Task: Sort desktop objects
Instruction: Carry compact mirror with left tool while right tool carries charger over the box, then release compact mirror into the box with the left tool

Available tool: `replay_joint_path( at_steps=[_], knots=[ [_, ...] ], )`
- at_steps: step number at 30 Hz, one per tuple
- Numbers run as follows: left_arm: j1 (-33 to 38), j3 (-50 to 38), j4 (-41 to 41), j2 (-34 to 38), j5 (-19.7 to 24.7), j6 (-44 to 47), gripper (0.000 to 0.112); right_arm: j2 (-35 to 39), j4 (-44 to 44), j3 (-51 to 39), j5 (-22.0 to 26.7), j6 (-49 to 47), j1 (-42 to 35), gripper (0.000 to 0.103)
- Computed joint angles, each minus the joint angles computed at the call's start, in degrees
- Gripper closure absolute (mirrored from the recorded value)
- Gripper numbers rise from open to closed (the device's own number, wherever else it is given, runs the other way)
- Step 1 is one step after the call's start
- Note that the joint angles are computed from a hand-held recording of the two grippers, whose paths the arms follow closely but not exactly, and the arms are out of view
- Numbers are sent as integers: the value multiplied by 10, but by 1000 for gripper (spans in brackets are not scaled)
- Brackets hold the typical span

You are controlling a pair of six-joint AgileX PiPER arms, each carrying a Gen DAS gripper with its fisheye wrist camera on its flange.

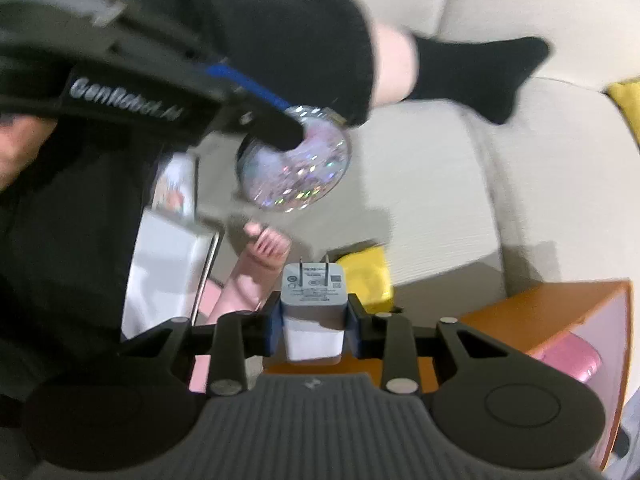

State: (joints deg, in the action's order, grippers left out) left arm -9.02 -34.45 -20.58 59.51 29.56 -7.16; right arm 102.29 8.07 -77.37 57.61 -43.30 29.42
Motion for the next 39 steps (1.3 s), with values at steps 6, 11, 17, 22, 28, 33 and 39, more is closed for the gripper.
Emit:
replay_joint_path(
  at_steps=[6,11,17,22,28,33,39],
  knots=[
    [-52,-57,49,0,18,-55,98,-63,97,4,-24,-11,-56,69],
    [-111,-122,82,36,17,-84,98,-129,141,2,-15,-29,-149,69],
    [-196,-213,109,122,0,-97,98,-151,132,46,-32,-32,-253,69],
    [-271,-318,169,241,19,-111,97,-135,142,107,-48,-41,-319,69],
    [-350,-453,336,405,109,-209,98,-115,181,148,-57,-88,-359,69],
    [-360,-501,368,465,151,-214,98,-85,217,150,-64,-132,-371,69],
    [-362,-570,406,519,202,-221,98,-46,253,129,-57,-158,-376,69]
  ],
)
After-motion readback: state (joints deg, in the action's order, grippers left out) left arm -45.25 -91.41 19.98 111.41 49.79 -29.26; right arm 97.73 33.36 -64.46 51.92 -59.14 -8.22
